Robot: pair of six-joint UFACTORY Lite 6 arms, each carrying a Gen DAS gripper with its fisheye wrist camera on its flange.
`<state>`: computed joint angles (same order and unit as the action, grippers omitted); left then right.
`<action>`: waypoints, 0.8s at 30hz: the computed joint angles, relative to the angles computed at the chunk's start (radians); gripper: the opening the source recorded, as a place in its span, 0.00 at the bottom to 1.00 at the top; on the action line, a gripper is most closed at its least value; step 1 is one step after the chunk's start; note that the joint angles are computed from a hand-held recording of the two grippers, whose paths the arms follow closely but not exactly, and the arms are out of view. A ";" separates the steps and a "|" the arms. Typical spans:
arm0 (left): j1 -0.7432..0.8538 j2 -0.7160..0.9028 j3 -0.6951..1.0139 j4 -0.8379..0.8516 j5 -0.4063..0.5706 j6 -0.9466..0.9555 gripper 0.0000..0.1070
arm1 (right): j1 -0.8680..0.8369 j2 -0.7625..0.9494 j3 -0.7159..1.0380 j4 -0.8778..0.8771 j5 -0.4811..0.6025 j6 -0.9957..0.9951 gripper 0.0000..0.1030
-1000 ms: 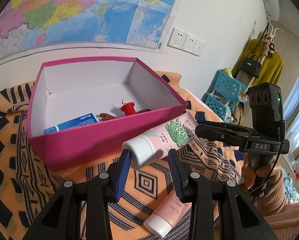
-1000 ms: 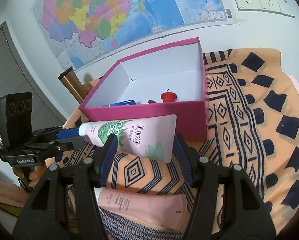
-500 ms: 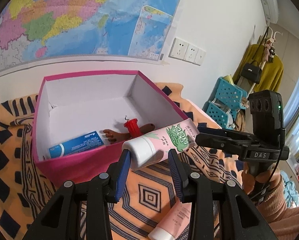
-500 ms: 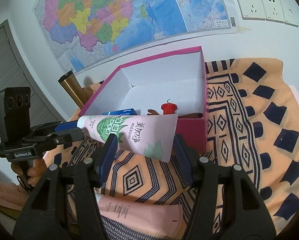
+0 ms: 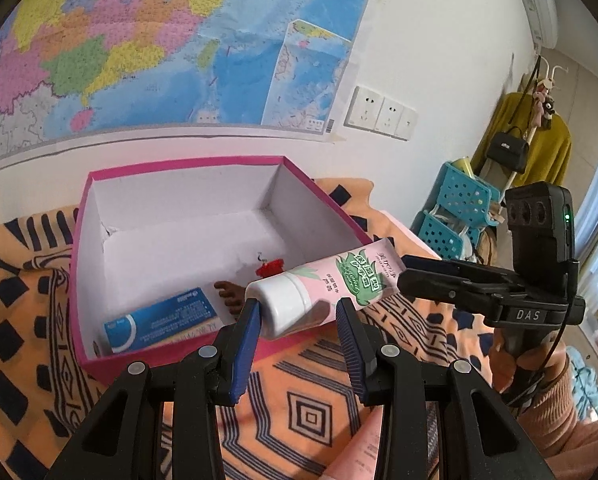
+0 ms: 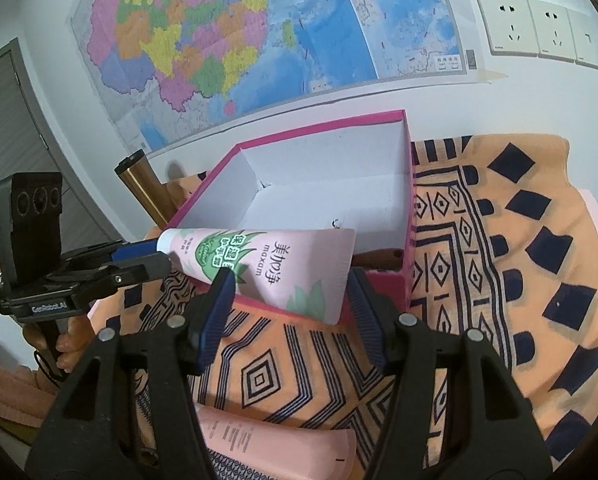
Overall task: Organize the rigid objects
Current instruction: 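Lower the aloe tube into the magenta box and open the right tool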
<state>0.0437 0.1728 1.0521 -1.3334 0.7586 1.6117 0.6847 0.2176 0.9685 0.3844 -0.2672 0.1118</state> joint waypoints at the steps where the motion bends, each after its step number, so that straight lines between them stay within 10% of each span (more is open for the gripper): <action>1: -0.004 0.006 0.009 0.000 -0.005 -0.003 0.36 | -0.004 0.001 0.004 -0.011 0.001 0.009 0.59; 24: -0.080 0.216 0.229 0.084 -0.096 -0.150 0.36 | -0.104 0.156 0.186 -0.194 0.088 0.137 0.59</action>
